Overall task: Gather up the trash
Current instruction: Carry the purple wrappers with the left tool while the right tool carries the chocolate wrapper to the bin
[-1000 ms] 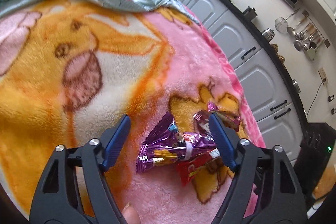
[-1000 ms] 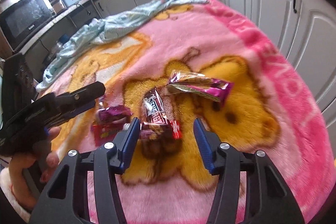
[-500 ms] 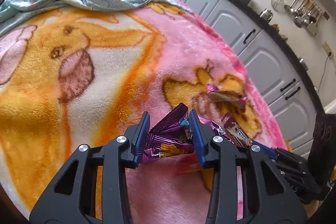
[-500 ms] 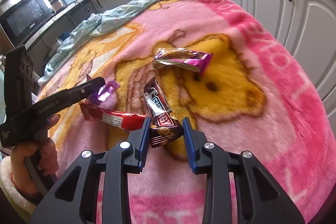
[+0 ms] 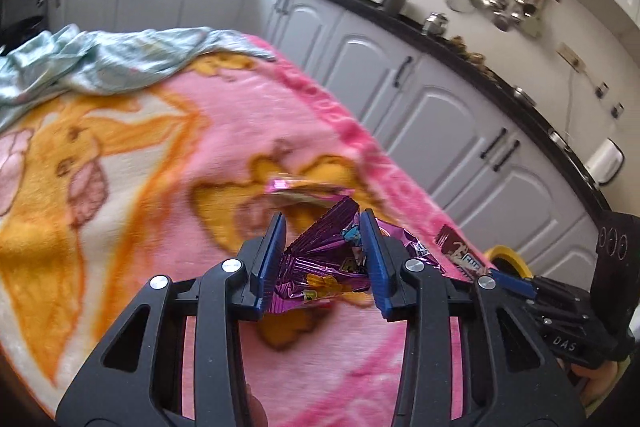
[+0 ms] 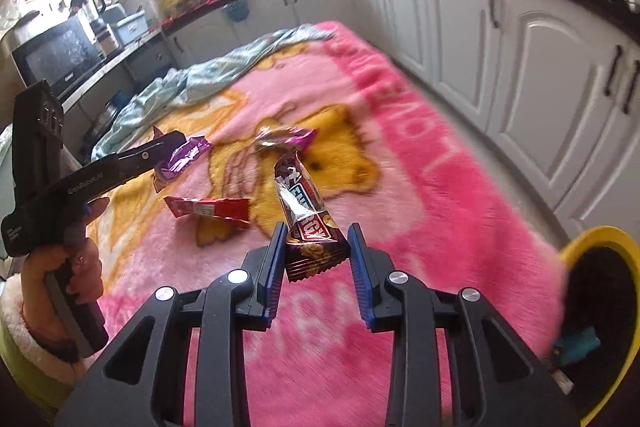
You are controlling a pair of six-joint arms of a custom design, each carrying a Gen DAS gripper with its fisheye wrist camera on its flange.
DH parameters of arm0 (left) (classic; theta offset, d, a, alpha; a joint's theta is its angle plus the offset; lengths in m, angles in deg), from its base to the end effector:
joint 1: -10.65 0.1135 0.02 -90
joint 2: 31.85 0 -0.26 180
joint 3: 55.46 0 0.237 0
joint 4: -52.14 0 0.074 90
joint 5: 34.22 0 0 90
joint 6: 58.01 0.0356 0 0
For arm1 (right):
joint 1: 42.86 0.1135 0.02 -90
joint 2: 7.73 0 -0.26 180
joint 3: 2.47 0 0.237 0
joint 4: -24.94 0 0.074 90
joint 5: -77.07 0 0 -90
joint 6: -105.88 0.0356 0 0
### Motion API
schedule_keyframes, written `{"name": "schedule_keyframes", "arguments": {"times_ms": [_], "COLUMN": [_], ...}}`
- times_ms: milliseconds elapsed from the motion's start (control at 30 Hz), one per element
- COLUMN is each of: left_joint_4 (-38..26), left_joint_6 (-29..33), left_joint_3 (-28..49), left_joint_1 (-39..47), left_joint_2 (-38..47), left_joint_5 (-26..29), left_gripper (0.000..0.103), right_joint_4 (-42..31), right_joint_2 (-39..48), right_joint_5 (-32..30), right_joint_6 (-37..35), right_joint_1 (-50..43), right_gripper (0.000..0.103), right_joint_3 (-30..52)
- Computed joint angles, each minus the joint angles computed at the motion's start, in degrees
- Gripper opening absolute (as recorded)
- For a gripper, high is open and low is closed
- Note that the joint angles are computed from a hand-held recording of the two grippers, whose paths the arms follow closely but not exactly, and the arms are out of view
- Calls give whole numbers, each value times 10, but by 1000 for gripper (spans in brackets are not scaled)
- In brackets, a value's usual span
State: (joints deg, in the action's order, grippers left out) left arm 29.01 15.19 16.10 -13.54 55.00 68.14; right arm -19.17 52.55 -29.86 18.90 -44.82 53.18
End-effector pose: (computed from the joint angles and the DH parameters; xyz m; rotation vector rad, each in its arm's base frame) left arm 0.2884 -0.1379 0.2430 0.2678 2.2828 -0.6211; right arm 0.1988 0.0036 0.2389 -0.0301 2.4046 0.3657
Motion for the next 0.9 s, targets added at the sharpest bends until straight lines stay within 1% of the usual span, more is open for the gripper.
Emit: {"name": "schedule_keyframes", "arguments": {"times_ms": [133,233,367,533,667,767,900], "left_joint_4": [-1,-4,-5,-13,-21,-24,-32], "left_joint_6": [-10,-16,-21,-26,-20,-20,-16], "left_joint_3": [17,38,61,106,143,166,209], "left_joint_1": [-55,-99,-150,-212,-255,-283,-317], "left_joint_2": [1,10,20,49,76,96,133], "left_joint_5": [-21,-38,-57,-80,-93,-101,-108], "left_gripper": [31,31,31,31,31,31,31], "right_joint_4": [-57,-110,-164,-229,-278,-310,-327], "right_joint_2": [-66,-107,-123,-95,-59,-30,10], "right_joint_5": [-27,-74,-144,-236,-287,-311,-326], "right_joint_6": [-54,-121,-205,-324,-408,-476,-549], "right_joint_1": [-88,-192,-330,-509,-619,-696,-779], "right_gripper": [29,29,29,29,29,29,30], "right_joint_3": [-2,4,14,40,65,79,91]}}
